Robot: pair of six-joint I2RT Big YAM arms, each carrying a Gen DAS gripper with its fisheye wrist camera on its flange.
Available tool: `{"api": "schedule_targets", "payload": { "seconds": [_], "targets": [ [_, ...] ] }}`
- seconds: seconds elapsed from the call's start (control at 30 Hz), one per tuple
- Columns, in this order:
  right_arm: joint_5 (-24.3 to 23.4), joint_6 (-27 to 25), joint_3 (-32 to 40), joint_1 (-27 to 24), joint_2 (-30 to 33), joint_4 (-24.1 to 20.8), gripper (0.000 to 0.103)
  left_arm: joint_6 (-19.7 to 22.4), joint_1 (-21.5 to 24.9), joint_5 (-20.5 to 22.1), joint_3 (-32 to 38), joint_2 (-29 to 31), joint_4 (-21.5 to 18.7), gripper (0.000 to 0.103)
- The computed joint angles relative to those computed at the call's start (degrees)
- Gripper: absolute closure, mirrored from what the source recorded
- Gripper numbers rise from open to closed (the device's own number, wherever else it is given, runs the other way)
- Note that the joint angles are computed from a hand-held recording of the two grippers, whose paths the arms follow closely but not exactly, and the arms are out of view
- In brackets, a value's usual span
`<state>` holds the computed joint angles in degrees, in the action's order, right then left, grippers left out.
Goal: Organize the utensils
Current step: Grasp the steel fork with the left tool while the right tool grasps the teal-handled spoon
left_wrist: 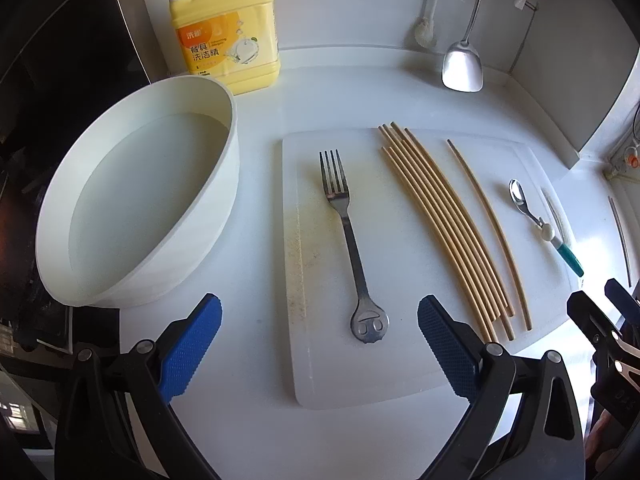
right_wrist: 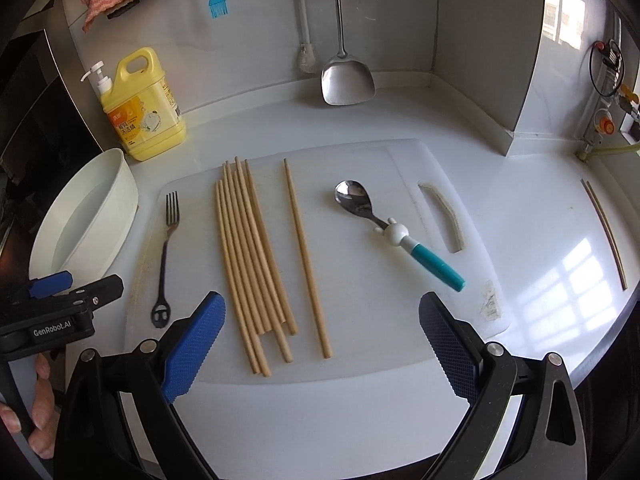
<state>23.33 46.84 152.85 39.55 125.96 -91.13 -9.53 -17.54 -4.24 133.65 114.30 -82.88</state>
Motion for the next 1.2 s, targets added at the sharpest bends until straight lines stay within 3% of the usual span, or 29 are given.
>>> {"api": "schedule_targets", "payload": {
  "seconds": [0.17,0.33,0.4,0.53,0.7,1.07,1.2],
  "targets": [
    [1.9,-7.4,-17.7,-2.2,-8.6,13.0,0.009,-5.3,-0.8,1.5,-2.4,-0.2,3.4,0.006],
    [-1.8,-14.9,-26.9,-5.4,-12.1,21.3,0.009,-8.2,-2.1,-1.6,-6.2,-1.4,9.1,0.006],
    [-5.0,-16.7,-29.6,-6.6,-13.1,23.8,0.009,-8.7,-2.9,-4.5,-6.3,-1.1,9.5,0.006],
    [-8.9,-20.7,-31.2,-8.4,-13.0,25.2,0.009,-10.7,-3.5,-6.6,-6.7,-0.9,10.7,0.006],
    [-10.9,-24.5,-31.1,-9.5,-12.1,26.7,0.009,-15.1,-2.9,-5.5,-7.7,-0.5,12.9,0.006],
    [-10.1,-28.2,-32.0,-10.1,-11.0,28.8,0.010,-13.5,-3.3,-7.8,-6.9,2.1,15.3,0.006],
    [-9.3,-28.6,-33.5,-10.0,-11.6,30.8,0.010,-14.7,-2.7,-5.7,-8.0,1.8,16.2,0.006]
  ]
}}
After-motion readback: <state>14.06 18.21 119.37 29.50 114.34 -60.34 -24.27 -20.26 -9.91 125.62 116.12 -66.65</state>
